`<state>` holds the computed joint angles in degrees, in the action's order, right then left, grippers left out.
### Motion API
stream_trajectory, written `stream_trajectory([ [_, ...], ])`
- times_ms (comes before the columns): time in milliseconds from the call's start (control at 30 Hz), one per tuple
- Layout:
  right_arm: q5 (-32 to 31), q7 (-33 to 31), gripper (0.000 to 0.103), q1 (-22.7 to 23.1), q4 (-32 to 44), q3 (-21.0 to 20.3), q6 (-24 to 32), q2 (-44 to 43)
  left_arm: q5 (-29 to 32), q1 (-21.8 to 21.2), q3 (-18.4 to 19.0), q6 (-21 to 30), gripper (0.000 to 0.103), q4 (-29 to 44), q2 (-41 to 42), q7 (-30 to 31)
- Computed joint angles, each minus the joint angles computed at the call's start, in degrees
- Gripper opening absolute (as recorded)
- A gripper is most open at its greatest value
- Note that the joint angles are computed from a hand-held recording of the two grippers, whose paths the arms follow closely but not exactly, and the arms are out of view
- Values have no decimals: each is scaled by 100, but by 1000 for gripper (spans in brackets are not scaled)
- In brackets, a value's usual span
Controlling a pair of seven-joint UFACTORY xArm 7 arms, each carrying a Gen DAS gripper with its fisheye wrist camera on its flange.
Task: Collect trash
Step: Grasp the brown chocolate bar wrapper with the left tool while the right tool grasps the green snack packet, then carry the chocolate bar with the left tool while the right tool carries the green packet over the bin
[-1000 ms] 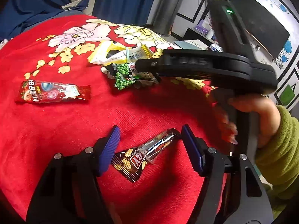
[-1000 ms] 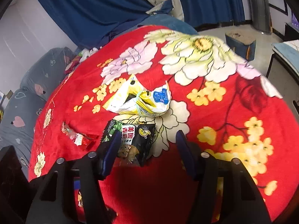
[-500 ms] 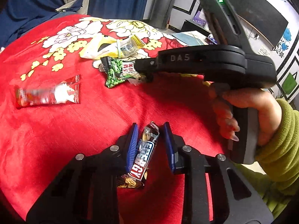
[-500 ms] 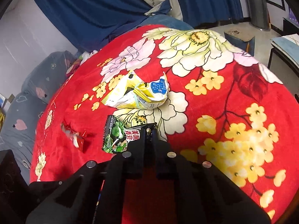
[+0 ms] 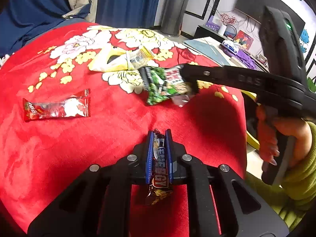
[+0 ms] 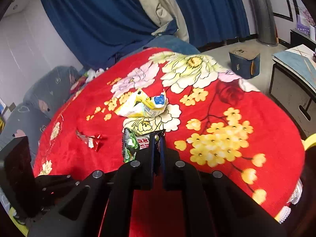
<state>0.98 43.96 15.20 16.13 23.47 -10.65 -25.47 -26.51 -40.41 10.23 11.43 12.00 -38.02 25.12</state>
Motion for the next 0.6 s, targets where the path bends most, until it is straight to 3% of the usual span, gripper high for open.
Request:
stream_trajectory([
  [233, 39, 198, 5, 226, -403, -222, 140, -815, -37, -147, 55, -249, 7, 17, -120, -119],
  [400, -64, 340, 5, 129, -673, -178, 516, -1620, -20, -419, 43, -504, 7, 15, -283, -383],
  [600, -250, 441, 5, 251, -1074, -442, 1123, -2681, 224, -672, -167, -903, 7, -67, -436, -947],
])
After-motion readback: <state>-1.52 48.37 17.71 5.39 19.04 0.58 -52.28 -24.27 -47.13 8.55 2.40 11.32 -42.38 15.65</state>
